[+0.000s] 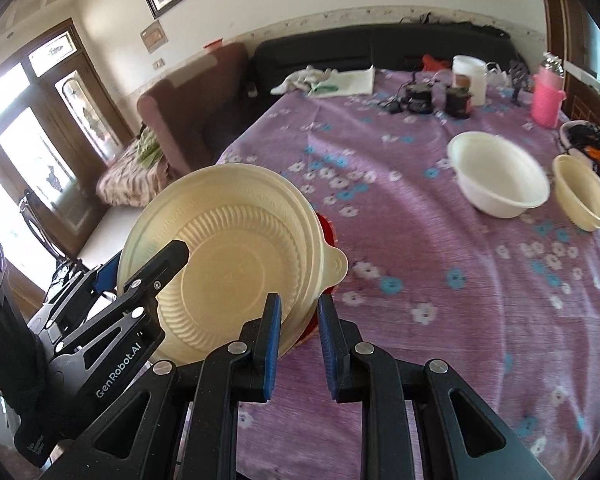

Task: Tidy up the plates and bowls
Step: 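Lower the beige bowl onto the stack and open the left tool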

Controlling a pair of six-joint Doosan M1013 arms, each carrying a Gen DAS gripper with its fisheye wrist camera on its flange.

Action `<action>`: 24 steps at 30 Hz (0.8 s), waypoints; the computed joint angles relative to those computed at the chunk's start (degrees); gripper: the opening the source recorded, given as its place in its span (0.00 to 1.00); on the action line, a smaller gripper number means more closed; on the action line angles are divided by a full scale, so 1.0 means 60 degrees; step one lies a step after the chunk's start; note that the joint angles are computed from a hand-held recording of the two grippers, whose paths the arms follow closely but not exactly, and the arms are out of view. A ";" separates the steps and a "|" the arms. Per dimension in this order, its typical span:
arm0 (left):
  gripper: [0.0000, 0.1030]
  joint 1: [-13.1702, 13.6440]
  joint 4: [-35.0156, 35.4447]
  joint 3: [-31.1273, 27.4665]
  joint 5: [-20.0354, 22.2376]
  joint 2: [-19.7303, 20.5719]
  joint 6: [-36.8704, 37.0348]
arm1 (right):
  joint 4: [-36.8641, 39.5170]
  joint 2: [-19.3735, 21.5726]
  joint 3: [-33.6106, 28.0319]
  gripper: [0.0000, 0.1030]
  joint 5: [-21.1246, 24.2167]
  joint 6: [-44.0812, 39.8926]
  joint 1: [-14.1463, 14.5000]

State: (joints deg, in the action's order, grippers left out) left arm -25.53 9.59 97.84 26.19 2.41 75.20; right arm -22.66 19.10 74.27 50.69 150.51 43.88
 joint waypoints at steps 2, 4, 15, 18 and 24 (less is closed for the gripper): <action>0.42 0.0097 -0.0084 -0.0055 0.0092 0.0106 -0.0025 | 0.0293 0.0167 -0.0193 0.20 0.0063 -0.0202 -0.0070; 0.42 0.0183 -0.0206 -0.0100 0.0182 0.0190 -0.0007 | 0.0491 0.0272 -0.0303 0.20 0.0120 -0.0335 -0.0101; 0.42 0.0450 -0.0931 -0.0326 0.0635 0.0643 0.0352 | 0.0769 0.0770 -0.0813 0.20 0.0575 -0.0761 -0.0189; 0.42 0.0463 -0.0919 -0.0330 0.0664 0.0687 0.0333 | 0.0813 0.0812 -0.0829 0.20 0.0600 -0.0784 -0.0214; 0.42 0.0471 -0.0897 -0.0308 0.0649 0.0680 0.0304 | 0.0640 0.0836 -0.0866 0.20 0.0659 -0.0734 -0.0173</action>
State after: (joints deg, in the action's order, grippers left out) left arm -22.71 4.21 96.00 30.08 6.49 77.02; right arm -18.82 24.11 69.07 54.65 146.10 42.84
